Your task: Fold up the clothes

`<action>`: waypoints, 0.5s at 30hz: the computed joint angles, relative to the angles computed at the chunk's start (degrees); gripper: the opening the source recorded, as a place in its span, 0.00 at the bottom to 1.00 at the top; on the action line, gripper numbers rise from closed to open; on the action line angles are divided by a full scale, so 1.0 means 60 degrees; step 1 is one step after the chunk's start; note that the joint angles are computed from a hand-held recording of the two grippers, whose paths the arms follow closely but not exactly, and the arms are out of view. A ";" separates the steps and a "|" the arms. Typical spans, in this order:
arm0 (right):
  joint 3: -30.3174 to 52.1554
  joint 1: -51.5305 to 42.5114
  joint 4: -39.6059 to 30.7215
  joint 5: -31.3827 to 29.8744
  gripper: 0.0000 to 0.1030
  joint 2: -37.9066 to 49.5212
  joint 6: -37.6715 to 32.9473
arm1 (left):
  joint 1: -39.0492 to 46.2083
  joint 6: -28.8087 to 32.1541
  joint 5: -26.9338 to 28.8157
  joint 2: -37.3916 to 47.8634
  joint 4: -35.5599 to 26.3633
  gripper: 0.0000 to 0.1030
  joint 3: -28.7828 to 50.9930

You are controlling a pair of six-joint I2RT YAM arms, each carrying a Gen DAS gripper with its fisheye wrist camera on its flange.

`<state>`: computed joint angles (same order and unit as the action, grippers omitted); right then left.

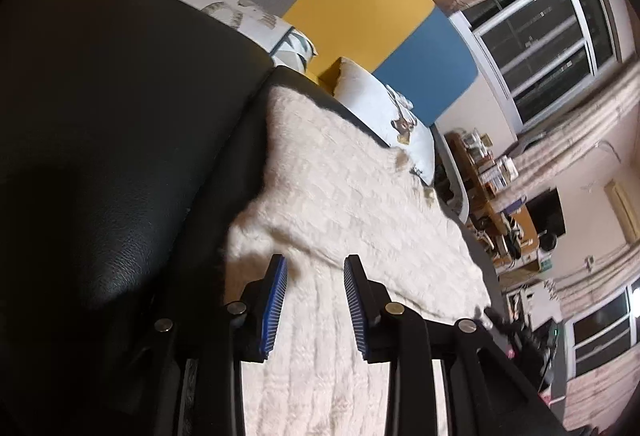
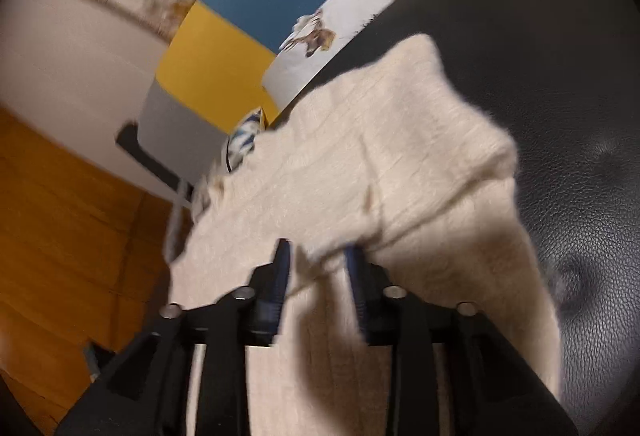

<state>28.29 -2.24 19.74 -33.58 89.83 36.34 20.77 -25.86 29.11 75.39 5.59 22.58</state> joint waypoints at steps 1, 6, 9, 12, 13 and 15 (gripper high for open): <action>0.0044 -0.0095 0.0221 -0.0074 0.37 0.0184 0.0196 | -0.0077 0.0057 -0.0052 -0.0136 -0.0054 0.29 -0.0026; 0.0643 0.0327 0.0231 0.0939 0.32 0.0793 0.0045 | -0.0531 0.0147 -0.0401 -0.0151 -0.0050 0.29 0.0163; 0.1228 0.0585 -0.0657 0.1530 0.10 0.0691 -0.0728 | -0.0793 0.0248 -0.0615 -0.0024 0.0067 0.29 0.0436; 0.1736 0.0774 -0.1430 0.1875 0.09 0.0283 -0.1600 | -0.0978 0.0499 -0.0896 -0.0020 0.0595 0.29 0.0634; 0.1712 0.0836 -0.1447 0.1959 0.09 -0.0169 -0.1829 | -0.1018 0.0566 -0.1013 0.0053 0.0795 0.29 0.0696; 0.1748 0.1026 -0.1676 0.2437 0.09 -0.0718 -0.2383 | -0.1029 0.0688 -0.1097 0.0621 0.0867 0.29 0.1067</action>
<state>38.78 3.92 9.69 -18.96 85.52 22.04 14.60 -21.74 22.53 79.11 10.80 28.98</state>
